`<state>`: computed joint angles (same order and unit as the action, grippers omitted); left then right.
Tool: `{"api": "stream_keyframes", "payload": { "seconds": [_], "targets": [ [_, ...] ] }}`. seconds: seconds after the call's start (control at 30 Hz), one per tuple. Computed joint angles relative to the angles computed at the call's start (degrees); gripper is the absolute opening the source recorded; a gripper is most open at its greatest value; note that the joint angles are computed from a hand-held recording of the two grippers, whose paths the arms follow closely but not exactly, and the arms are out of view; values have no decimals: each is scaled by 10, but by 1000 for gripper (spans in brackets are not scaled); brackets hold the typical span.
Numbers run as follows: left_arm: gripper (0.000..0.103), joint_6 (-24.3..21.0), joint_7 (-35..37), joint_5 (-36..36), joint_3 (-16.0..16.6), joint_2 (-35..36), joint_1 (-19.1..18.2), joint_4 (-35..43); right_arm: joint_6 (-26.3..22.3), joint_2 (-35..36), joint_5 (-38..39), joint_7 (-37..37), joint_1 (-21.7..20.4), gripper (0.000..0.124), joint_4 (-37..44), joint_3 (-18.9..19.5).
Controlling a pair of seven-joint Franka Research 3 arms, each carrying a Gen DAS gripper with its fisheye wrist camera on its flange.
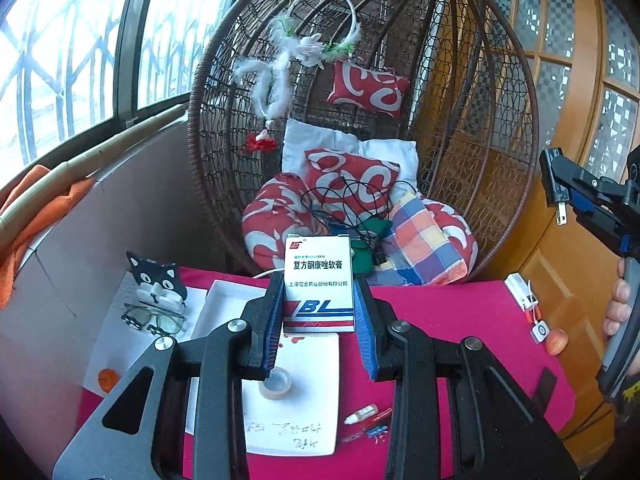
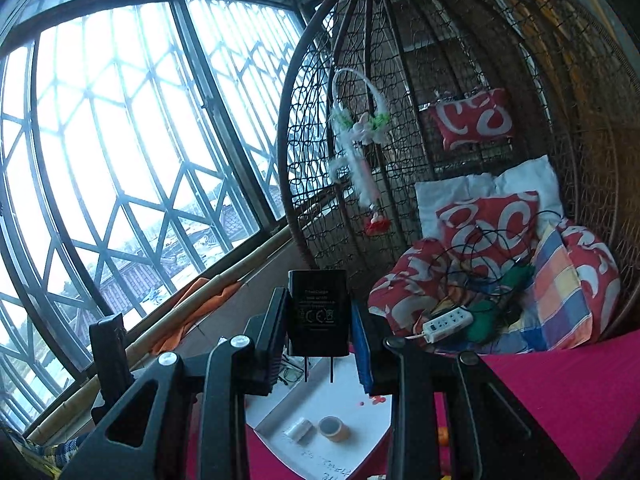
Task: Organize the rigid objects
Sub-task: 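Carry the medicine box with the left tool while the right tool carries the charger to the tray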
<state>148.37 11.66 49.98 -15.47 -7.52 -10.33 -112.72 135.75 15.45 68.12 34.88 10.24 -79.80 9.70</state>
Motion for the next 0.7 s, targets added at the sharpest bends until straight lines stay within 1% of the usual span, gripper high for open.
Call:
{"api": "stream_keyframes", "payload": {
  "seconds": [0.2, 0.47, 0.57, 0.7],
  "targets": [
    [32, 16, 5, -9, 8, -13, 10, -22, 4, 12, -36, 28, 15, 29, 8, 3],
    [32, 44, 37, -50, 19, -28, 29, -63, 15, 37, -110, 80, 44, 29, 14, 10],
    [32, 47, 61, -80, 25, -26, 33, -78, 1, 62, -161, 118, 58, 29, 27, 9],
    [32, 59, 104, -145, 39, -17, 34, -104, -25, 96, -233, 168, 78, 29, 37, 8]
  ]
}}
